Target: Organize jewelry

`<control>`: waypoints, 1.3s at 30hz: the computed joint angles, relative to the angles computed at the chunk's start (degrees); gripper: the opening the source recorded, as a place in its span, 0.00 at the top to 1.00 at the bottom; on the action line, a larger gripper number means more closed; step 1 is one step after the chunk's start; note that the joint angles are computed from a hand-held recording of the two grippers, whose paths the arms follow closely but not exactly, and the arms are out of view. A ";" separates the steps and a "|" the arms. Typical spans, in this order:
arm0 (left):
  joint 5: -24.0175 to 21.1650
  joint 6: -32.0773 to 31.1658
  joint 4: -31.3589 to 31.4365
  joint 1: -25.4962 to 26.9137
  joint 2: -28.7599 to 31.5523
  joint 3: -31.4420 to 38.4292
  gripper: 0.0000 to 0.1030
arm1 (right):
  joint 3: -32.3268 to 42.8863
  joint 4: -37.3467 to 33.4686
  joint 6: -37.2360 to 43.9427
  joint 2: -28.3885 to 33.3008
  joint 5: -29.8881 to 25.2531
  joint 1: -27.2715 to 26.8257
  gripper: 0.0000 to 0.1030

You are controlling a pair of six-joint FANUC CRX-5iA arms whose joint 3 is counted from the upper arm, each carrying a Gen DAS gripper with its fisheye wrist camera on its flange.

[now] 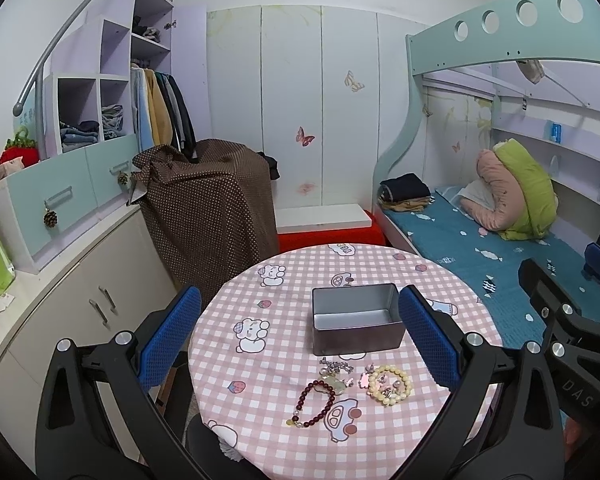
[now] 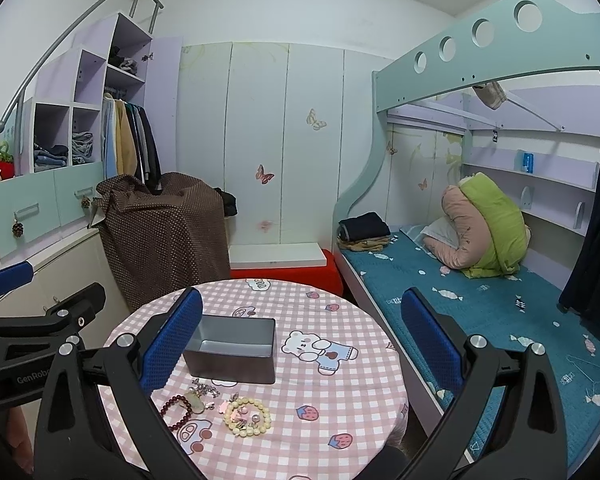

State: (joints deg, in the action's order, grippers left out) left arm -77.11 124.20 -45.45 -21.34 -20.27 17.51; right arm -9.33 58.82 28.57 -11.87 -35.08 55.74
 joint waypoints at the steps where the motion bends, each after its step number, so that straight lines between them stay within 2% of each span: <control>1: 0.16 -0.02 0.28 0.22 -0.09 -0.09 0.05 | 0.09 -0.13 0.11 0.03 0.02 -0.04 0.07; 26: 0.54 -0.15 0.92 1.00 -0.46 -0.31 0.05 | 0.95 -1.92 1.08 0.46 -0.09 0.13 0.07; 32: 1.49 -1.71 4.04 3.95 -0.44 -1.03 0.05 | 2.09 -5.17 3.84 1.42 -0.73 0.33 0.07; 39: 4.66 -6.12 12.13 11.51 -0.83 -4.46 0.05 | 5.45 -13.30 11.52 3.75 -3.90 1.30 0.07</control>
